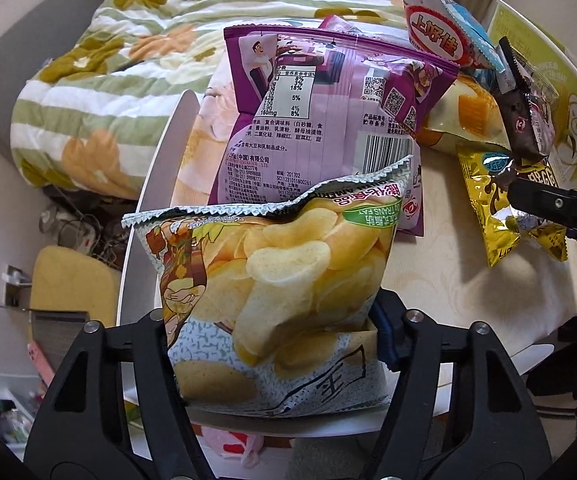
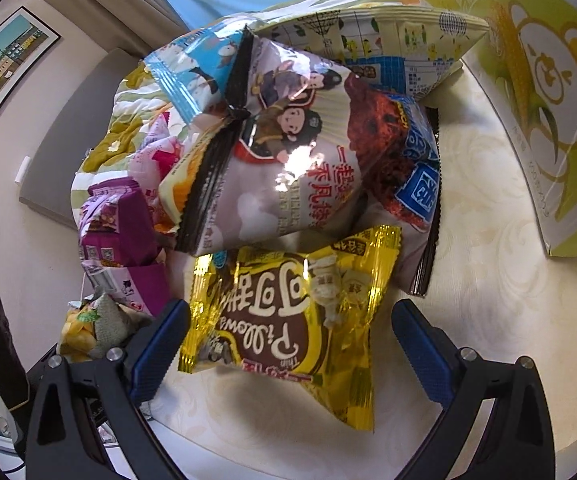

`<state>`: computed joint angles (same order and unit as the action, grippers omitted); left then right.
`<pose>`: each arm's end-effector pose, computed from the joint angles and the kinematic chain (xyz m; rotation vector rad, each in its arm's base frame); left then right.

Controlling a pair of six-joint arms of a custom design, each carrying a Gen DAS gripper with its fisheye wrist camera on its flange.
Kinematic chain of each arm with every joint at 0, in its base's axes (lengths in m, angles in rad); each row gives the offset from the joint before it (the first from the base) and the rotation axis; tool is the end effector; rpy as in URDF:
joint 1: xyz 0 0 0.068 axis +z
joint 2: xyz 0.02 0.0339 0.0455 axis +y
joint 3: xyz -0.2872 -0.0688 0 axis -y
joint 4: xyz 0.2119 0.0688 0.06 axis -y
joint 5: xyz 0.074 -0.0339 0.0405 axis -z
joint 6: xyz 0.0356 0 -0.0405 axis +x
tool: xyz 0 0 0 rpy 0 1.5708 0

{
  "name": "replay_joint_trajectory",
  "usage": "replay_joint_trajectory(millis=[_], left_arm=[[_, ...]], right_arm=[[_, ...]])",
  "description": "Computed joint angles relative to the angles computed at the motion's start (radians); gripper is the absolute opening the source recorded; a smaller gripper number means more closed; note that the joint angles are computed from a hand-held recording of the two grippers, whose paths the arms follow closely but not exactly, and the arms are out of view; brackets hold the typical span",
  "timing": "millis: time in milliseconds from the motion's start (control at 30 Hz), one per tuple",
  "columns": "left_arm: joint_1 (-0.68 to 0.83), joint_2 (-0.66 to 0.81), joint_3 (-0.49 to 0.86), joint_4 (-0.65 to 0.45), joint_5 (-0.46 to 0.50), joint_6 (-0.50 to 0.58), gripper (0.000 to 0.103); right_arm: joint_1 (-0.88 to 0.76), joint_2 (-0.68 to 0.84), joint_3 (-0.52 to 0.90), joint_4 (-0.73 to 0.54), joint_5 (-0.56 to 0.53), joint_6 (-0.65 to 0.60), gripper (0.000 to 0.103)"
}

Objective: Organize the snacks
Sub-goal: 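Grasp the potato-chip bag with the left tool while the right tool grasps the gold bag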

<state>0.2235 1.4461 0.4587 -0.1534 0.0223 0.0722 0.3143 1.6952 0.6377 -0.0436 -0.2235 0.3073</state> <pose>0.1921 0.0428 0.1551 -0.1984 2.7052 0.0573 0.2459 0.0882 0.1464 -0.0826 2.7204 0.4898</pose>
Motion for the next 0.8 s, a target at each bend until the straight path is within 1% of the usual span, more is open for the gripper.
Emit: replay_joint_trajectory(millis=[67,133,267,400,433,467,500,533,800], left_arm=[[0.004,-0.006,0.007,-0.011,0.006,-0.004,0.063],[0.006,-0.017,0.012,-0.022,0.009,-0.009,0.062],[-0.011,-0.050,0.014,-0.042,-0.006,-0.022,0.062],[-0.021,-0.088,0.017,-0.070,-0.013,-0.033,0.062],[-0.022,-0.098,0.018,-0.079,-0.012,-0.036,0.062],[-0.024,-0.107,0.020,-0.088,-0.014,-0.039,0.062],[-0.028,-0.115,0.024,-0.099,-0.017,-0.043,0.062],[-0.029,-0.125,0.024,-0.108,-0.017,-0.044,0.062],[-0.028,-0.199,0.074,-0.214,-0.006,-0.029,0.062]], right_arm=[[0.005,0.006,0.009,-0.002,0.010,-0.006,0.100],[0.030,0.024,0.024,0.006,0.027,0.015,0.100],[0.060,0.042,0.045,0.003,0.063,0.031,0.100],[0.108,0.049,0.059,-0.006,0.123,0.052,0.085],[0.114,0.051,0.055,0.000,0.127,0.058,0.078],[0.120,0.053,0.058,-0.003,0.132,0.059,0.073],[0.124,0.055,0.062,-0.008,0.135,0.057,0.066],[0.127,0.058,0.065,-0.010,0.135,0.053,0.062],[0.147,0.017,0.040,-0.026,0.111,0.097,0.054]])
